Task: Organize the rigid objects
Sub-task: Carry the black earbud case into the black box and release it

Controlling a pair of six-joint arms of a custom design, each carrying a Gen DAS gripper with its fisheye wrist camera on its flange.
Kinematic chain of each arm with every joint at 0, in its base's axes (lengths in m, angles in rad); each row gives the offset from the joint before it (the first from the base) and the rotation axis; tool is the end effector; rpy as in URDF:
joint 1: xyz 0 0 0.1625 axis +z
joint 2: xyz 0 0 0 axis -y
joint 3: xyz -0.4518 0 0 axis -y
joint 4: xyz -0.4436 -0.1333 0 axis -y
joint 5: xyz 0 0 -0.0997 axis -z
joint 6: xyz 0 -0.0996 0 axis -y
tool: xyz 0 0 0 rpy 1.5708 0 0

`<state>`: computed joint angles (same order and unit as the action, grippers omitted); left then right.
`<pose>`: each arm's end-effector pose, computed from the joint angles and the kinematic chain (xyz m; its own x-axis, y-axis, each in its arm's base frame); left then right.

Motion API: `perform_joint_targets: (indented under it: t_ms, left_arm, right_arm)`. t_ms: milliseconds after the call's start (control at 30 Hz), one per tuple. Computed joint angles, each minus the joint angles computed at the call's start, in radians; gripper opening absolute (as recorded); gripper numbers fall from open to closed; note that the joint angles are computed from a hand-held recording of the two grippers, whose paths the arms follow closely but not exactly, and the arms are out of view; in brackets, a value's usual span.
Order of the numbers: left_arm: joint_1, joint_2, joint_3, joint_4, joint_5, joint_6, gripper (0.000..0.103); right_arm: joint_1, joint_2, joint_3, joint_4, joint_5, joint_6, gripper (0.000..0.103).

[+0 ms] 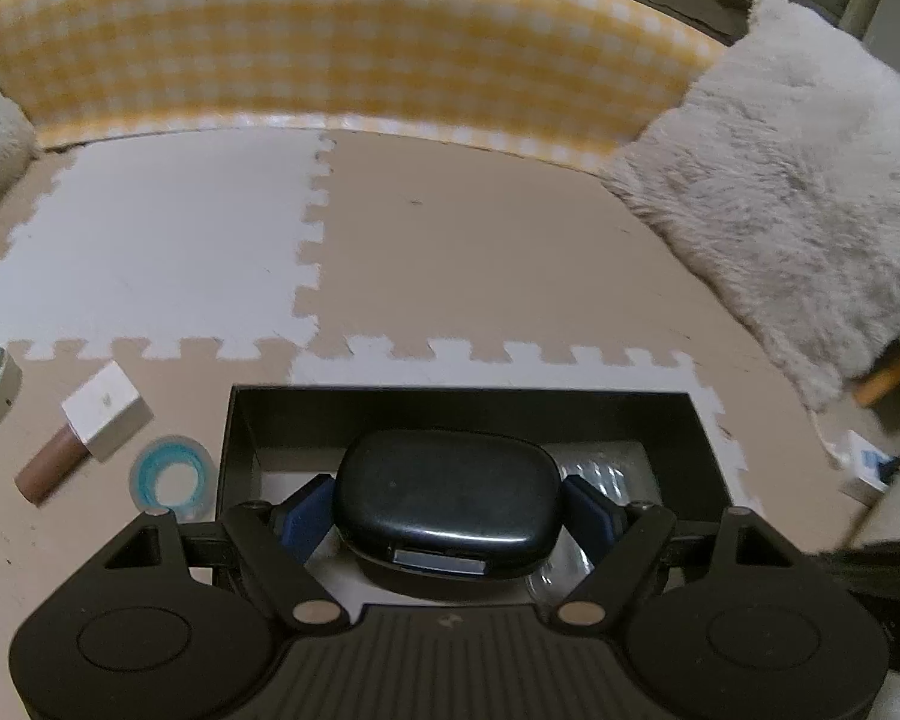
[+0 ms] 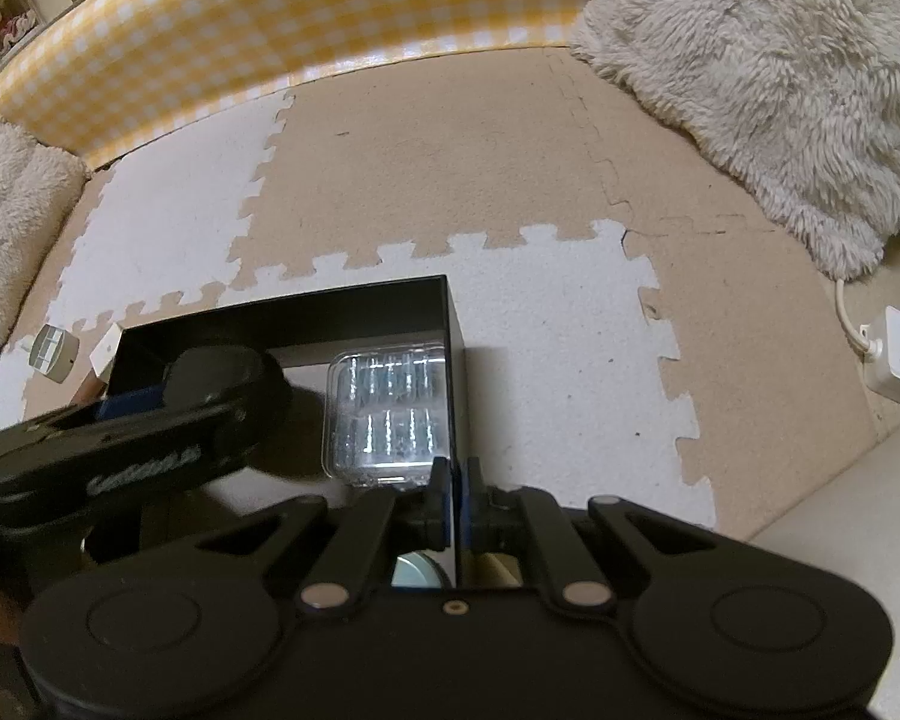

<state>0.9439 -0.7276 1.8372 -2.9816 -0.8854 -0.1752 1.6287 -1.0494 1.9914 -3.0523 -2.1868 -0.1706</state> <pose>-0.2240 -0.6439 0.0217 -0.8235 0.1626 -0.5435 0.4232 0.8142 -0.3975 0.1111 -0.6078 0.1770 -0.8115 0.1000 0.5757 -0.1902 0.8864 -0.4221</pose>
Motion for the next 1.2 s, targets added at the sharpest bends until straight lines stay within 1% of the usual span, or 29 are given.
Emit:
perform_joint_targets:
  t_ms: [100,167,233,300,333,367,500,667,1067,1200]
  left_arm:
    - [-0.006,0.022,-0.021,0.007,0.03,0.002,0.081]
    - [-0.008,0.035,-0.03,0.01,0.041,0.029,0.082]
    - [-0.008,0.046,-0.034,-0.015,0.052,0.061,0.082]
    - [-0.007,0.053,-0.042,-0.017,0.065,0.06,0.085]
    - [-0.006,0.053,-0.045,-0.015,0.065,0.06,0.092]
    - [-0.005,0.052,-0.046,-0.012,0.062,0.057,0.095]
    - [-0.001,0.033,-0.041,0.0,0.043,0.058,0.095]
    - [-0.007,-0.008,-0.009,0.011,0.021,0.083,0.103]
    - [-0.03,-0.121,0.08,0.061,-0.051,0.167,0.103]
    - [-0.024,-0.171,0.105,0.097,-0.103,0.163,0.103]
  right_arm:
    - [0.0,0.0,0.0,0.0,-0.002,-0.001,0.004]
    - [0.0,-0.001,0.001,0.0,0.0,0.0,0.004]
    - [0.0,-0.001,0.001,0.001,0.001,0.002,0.004]
    - [-0.001,-0.001,0.0,0.002,0.001,0.003,0.004]
    - [0.0,-0.001,0.001,0.001,0.002,0.004,0.004]
    - [0.0,-0.001,0.0,0.002,0.002,0.003,0.004]
    - [-0.004,-0.004,0.003,0.0,0.009,0.004,0.004]
    - [-0.004,-0.005,0.003,0.003,0.009,0.007,0.004]
    - [-0.001,-0.004,0.003,0.003,0.001,0.0,0.003]
    - [0.002,-0.002,0.002,0.002,-0.009,-0.008,0.003]
